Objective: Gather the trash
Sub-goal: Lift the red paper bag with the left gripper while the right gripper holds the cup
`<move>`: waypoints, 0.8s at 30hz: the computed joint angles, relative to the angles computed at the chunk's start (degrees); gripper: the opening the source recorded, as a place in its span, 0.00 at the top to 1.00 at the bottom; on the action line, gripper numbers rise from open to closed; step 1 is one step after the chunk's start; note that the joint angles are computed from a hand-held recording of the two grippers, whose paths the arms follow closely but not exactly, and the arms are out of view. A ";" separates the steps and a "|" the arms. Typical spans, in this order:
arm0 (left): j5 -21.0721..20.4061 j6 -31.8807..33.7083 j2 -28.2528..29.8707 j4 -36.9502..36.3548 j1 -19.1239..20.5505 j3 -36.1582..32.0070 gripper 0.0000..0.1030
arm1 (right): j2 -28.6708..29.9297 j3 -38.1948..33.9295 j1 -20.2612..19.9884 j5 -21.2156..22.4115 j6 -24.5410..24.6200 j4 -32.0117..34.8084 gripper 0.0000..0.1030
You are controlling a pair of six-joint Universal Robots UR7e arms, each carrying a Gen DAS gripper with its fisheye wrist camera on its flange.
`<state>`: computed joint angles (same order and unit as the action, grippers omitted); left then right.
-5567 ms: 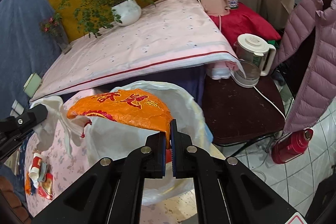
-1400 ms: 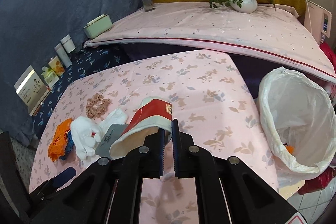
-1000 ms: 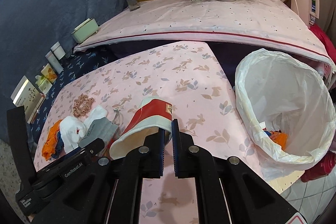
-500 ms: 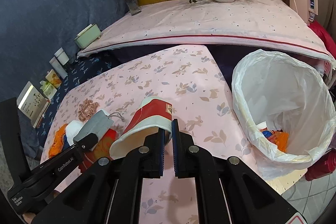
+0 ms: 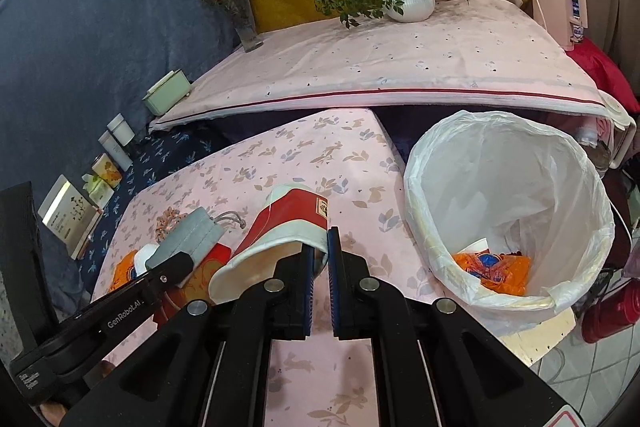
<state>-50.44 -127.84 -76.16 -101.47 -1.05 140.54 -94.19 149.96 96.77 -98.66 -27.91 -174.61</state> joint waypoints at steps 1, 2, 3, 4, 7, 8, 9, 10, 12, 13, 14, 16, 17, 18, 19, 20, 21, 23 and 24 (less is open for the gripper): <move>-0.07 -0.45 -0.02 -0.59 -0.18 0.31 0.78 | -0.32 0.07 -0.34 0.09 -0.17 0.22 0.94; -0.19 -1.28 0.11 -0.63 -0.32 0.41 0.76 | -0.48 0.12 -0.54 0.11 -0.29 0.34 0.94; -0.28 -1.52 0.39 -0.54 -0.37 0.37 0.76 | -0.74 0.19 -0.79 0.21 -0.40 0.51 0.94; -0.56 -1.17 0.71 -0.54 -0.20 0.26 0.76 | -0.97 0.28 -0.98 0.33 -0.49 0.64 0.94; -1.21 -1.19 1.39 -0.55 -0.05 0.12 0.76 | -1.54 0.37 -1.56 0.66 -0.74 1.14 0.94; -1.35 -1.09 1.40 -0.94 -0.07 0.32 0.76 | -1.70 0.41 -1.71 0.74 -0.78 1.26 0.94; -1.53 -1.09 1.43 -1.11 0.04 0.43 0.76 | -1.80 0.39 -1.90 0.85 -0.90 1.40 0.94; -1.75 -1.11 1.48 -1.35 0.07 0.60 0.76 | -1.86 0.45 -1.97 0.86 -0.94 1.39 0.94; -2.33 -0.76 1.71 -2.31 0.49 1.01 0.66 | -2.07 0.56 -2.27 0.98 -1.12 1.53 0.94; -2.70 -0.50 1.83 -3.11 0.91 1.33 0.55 | -2.08 0.58 -2.42 1.00 -1.18 1.58 0.94; -2.75 -0.37 1.98 -4.01 1.14 1.75 0.54 | -2.08 0.62 -2.56 1.01 -1.26 1.59 0.94; -2.96 0.39 2.60 -5.50 1.93 2.35 0.54 | -1.94 0.73 -2.77 0.88 -1.55 1.40 0.94; -2.93 0.77 2.88 -6.09 2.27 2.57 0.54 | -1.57 0.72 -2.78 0.75 -1.61 1.13 0.94; -2.97 1.17 3.25 -6.51 2.75 2.67 0.55 | -1.53 0.79 -2.91 0.73 -1.68 1.07 0.94; -2.97 1.50 3.49 -6.82 3.17 2.76 0.58 | -1.39 0.77 -3.01 0.71 -1.71 1.03 0.94; -2.92 1.93 3.63 -7.35 3.55 2.93 0.60 | -1.14 0.82 -3.08 0.62 -1.78 0.74 0.94; -2.85 2.38 3.55 -8.15 3.79 3.25 0.69 | -0.84 0.75 -2.96 0.43 -1.69 0.55 0.94; -2.79 3.16 3.25 -9.49 4.27 3.78 0.76 | -0.44 0.67 -2.92 0.23 -1.62 0.34 0.94; -2.64 3.07 3.10 -9.38 4.22 3.84 0.78 | -0.25 0.63 -2.89 0.14 -1.64 0.21 0.94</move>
<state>-53.08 -124.77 -73.07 -110.85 3.17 144.38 -94.44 150.59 93.88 -98.52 -29.55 -174.40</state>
